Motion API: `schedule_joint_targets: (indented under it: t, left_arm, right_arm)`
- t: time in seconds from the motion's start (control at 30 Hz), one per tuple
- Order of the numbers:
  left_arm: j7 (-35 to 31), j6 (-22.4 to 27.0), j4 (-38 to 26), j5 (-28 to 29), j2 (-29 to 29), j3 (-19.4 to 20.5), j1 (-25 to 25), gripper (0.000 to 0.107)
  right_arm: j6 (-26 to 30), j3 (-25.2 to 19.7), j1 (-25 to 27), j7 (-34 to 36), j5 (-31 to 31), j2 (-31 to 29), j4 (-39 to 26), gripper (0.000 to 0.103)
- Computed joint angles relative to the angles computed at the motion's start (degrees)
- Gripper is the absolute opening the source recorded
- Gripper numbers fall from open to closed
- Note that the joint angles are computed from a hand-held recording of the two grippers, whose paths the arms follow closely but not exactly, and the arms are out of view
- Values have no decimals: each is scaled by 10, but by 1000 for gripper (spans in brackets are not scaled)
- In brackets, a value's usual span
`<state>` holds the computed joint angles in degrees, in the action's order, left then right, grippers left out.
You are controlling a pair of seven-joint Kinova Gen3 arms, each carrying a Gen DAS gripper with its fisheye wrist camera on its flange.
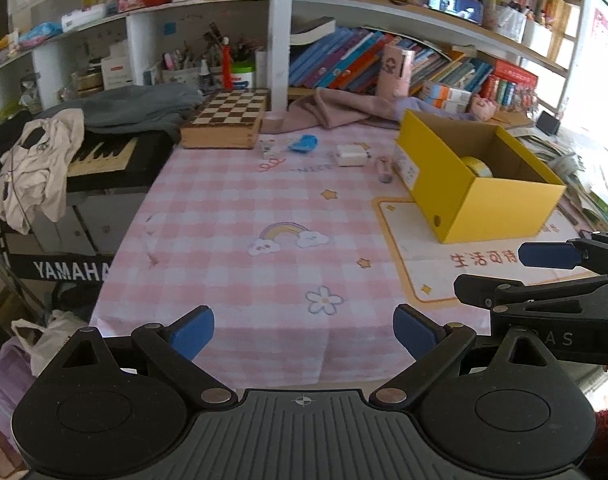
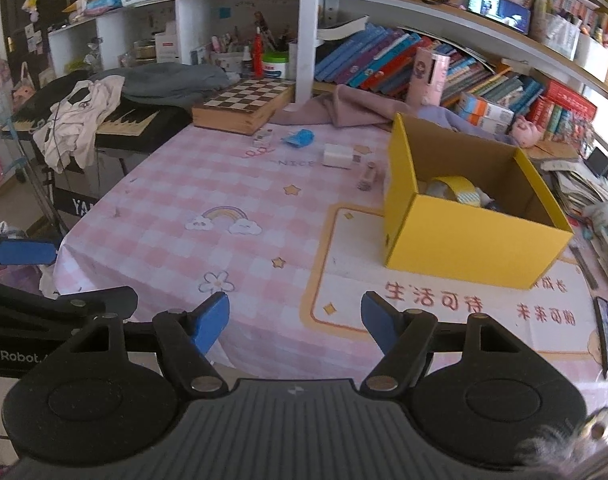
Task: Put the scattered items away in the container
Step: 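Move both tools toward the small white box and pink item on the table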
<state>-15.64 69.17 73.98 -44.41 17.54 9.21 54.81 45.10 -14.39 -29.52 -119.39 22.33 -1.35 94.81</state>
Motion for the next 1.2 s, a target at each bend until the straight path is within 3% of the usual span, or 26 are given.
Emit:
schedule_joint_targets:
  t: [0.37,0.67,0.9,1.2]
  left_arm:
    - [-26,-30,-15,-13,21,-28,-41,98]
    - [-89,-69,-59,21,67,-58,-96,98]
    - [-166,-108,-119,59,124,-88,-132,98]
    - [-251,-129,-240,129,219,-118,-176,96]
  right_arm:
    - [-30,33,-13,47,1,86,-75,67]
    - [-33,83,-31,62,-13,190,-177,67]
    - [-15,128,-48,37,-20,273,-273,67]
    - [38,198,-71,-75,3,397,-426,67]
